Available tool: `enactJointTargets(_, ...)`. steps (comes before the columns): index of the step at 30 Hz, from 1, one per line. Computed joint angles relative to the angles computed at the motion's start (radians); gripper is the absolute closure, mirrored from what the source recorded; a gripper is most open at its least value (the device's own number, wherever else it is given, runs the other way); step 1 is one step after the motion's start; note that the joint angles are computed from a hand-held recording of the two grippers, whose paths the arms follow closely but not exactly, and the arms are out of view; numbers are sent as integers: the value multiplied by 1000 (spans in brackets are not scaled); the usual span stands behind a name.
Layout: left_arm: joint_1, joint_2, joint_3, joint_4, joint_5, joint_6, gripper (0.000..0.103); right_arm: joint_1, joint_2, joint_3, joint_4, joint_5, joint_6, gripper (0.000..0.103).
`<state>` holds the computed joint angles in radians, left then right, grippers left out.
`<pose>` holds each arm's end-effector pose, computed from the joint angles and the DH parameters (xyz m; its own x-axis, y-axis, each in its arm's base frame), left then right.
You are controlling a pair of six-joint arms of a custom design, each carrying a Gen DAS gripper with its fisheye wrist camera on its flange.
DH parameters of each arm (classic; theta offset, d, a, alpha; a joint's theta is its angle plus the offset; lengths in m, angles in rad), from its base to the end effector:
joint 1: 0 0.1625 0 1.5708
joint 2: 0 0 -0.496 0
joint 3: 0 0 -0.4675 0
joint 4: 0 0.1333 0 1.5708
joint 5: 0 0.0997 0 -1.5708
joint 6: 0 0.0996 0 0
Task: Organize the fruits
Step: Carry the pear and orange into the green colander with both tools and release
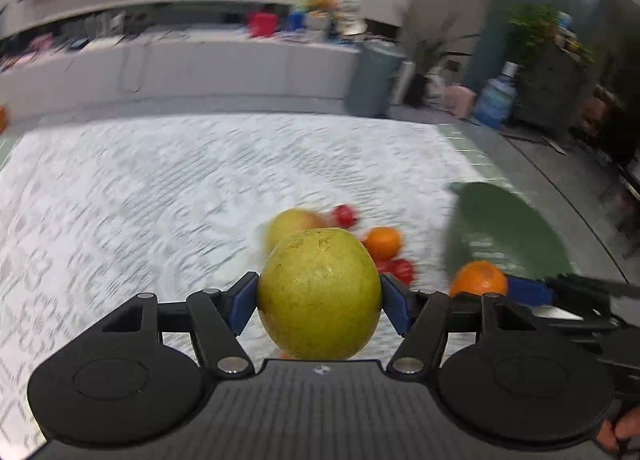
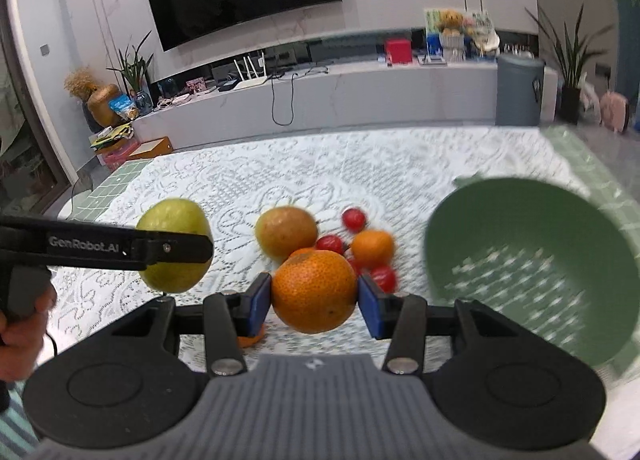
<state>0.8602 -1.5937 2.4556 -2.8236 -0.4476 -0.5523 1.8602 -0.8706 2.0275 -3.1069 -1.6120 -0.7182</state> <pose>-0.0929 -0.4499 0.3016 -0.7864 -0.3490 -0.5097 0.2238 0.6081 -0.7617 0.3056 -0.5737 0.0582 -0.5499 -0.7896 0.2724 -0.8326 0.4924 -0.2536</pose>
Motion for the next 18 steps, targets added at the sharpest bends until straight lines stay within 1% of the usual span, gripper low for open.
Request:
enactJointTargets(3, -10, 50, -40, -57, -58, 103, 28, -6, -32, -9, 18, -21, -56, 58)
enactJointTargets(6, 3, 107, -99, -82, -141, 189, 28, -18, -56, -25, 18, -51, -103, 58)
enactJointTargets(9, 26, 176, -162, -114, -217, 269, 28, -23, -55, -62, 26, -117, -147, 58)
enactJointTargets(11, 36, 227, -203, -117, -241, 319, 28, -26, -46, -96, 55, -167, -167, 58)
enactJointTargets(14, 62, 288, -264, -92, -294, 368, 28, -30, -31, -144, 126, -230, -182, 58)
enactJointTargets(16, 81, 322, -305, -49, -328, 374, 28, -34, -16, -173, 166, -267, -199, 58)
enactJointTargets(18, 99, 353, -348, 12, -348, 389, 28, -36, 1, -199, 203, -301, -202, 58)
